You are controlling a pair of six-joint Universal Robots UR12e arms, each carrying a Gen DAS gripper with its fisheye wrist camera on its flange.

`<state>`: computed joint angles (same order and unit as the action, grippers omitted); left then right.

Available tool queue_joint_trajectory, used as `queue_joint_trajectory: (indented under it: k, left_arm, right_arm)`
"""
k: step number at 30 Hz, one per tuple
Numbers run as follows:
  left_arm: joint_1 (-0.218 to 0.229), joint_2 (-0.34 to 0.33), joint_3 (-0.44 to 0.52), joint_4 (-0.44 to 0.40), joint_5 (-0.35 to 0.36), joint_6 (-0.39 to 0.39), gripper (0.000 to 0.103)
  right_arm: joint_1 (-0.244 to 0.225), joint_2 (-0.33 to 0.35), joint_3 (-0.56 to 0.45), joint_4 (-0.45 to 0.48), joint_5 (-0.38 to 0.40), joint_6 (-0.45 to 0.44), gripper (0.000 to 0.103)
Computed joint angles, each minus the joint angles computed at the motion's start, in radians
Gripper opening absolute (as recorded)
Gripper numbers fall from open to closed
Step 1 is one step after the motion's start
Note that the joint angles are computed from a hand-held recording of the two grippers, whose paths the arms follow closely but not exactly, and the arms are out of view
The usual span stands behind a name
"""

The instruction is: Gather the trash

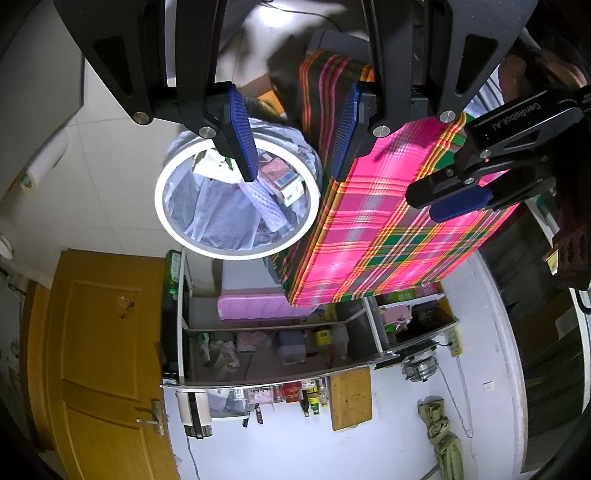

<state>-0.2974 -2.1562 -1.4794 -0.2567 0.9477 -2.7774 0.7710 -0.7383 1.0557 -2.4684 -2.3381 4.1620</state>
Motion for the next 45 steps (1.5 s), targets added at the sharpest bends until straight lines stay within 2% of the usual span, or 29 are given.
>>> queue_joint_trajectory:
  k: [45]
  left_arm:
    - [0.006,0.001,-0.006,0.005,0.023,-0.005,0.045]
  right_arm:
    - [-0.002,0.003,-0.002,0.013,0.012,0.004,0.043]
